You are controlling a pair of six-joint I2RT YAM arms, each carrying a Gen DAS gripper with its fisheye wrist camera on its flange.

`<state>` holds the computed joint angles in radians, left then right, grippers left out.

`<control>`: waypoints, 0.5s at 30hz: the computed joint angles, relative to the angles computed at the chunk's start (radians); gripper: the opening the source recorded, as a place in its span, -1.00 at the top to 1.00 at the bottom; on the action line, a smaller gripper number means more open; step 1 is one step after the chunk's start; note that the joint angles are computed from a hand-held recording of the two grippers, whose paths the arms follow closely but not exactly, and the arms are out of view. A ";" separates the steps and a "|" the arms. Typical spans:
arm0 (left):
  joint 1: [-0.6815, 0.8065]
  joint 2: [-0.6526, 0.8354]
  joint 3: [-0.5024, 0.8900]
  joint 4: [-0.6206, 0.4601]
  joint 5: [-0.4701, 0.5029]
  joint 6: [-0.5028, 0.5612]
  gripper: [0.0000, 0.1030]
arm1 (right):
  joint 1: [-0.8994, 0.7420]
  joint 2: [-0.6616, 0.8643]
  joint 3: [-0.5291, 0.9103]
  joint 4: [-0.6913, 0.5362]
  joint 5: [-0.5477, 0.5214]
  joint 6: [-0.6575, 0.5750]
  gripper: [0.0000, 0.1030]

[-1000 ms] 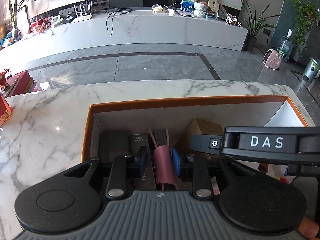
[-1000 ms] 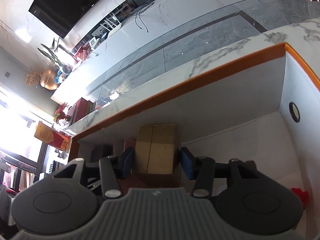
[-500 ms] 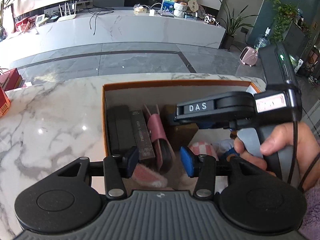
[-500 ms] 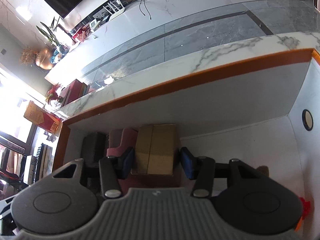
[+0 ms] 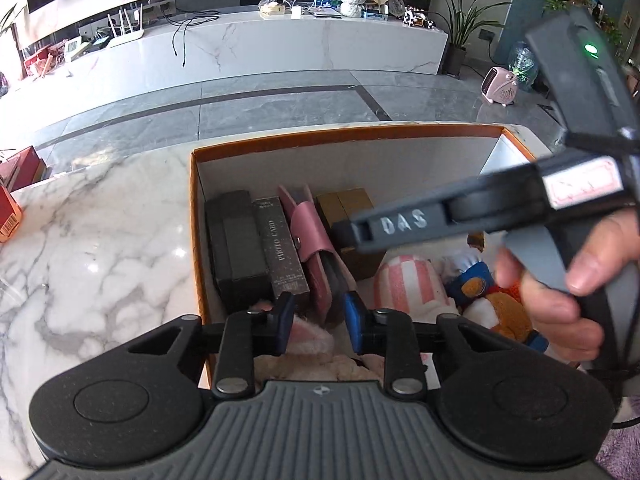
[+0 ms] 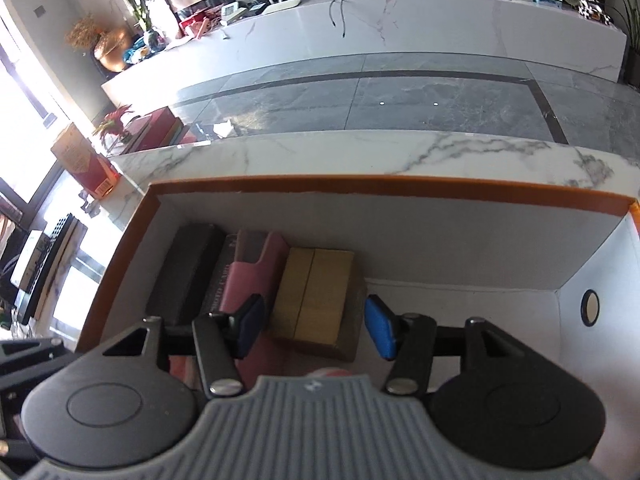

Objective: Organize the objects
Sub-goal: 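Open both tools to release the pink case and cardboard box, withdraw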

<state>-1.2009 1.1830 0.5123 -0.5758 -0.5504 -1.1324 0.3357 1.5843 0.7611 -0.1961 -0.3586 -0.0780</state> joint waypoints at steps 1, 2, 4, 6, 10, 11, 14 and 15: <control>0.001 -0.002 -0.003 0.002 -0.001 0.003 0.38 | -0.009 -0.012 -0.003 -0.019 -0.010 -0.037 -0.04; 0.000 -0.003 -0.005 0.003 -0.003 0.005 0.39 | -0.015 -0.021 -0.007 -0.032 -0.014 -0.071 0.03; 0.000 -0.007 -0.011 0.004 -0.008 0.003 0.43 | -0.028 -0.040 -0.022 -0.054 -0.021 -0.178 0.10; 0.001 -0.013 -0.013 0.005 -0.007 0.004 0.44 | -0.031 -0.048 -0.026 -0.070 -0.010 -0.259 0.10; 0.008 0.011 0.001 -0.010 -0.018 -0.008 0.53 | -0.016 -0.020 -0.017 -0.063 0.037 -0.326 0.13; 0.009 0.012 0.003 -0.011 -0.016 -0.009 0.53 | -0.013 -0.004 -0.010 -0.056 0.036 -0.336 0.16; 0.016 0.001 -0.001 -0.012 -0.013 -0.007 0.54 | 0.003 0.026 0.006 -0.036 0.031 -0.375 0.28; 0.016 -0.001 0.000 -0.014 -0.012 -0.008 0.54 | 0.012 0.022 0.005 -0.040 0.042 -0.391 0.29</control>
<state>-1.1848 1.1817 0.5125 -0.5899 -0.5628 -1.1405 0.3477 1.6060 0.7664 -0.2363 -0.3170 -0.4690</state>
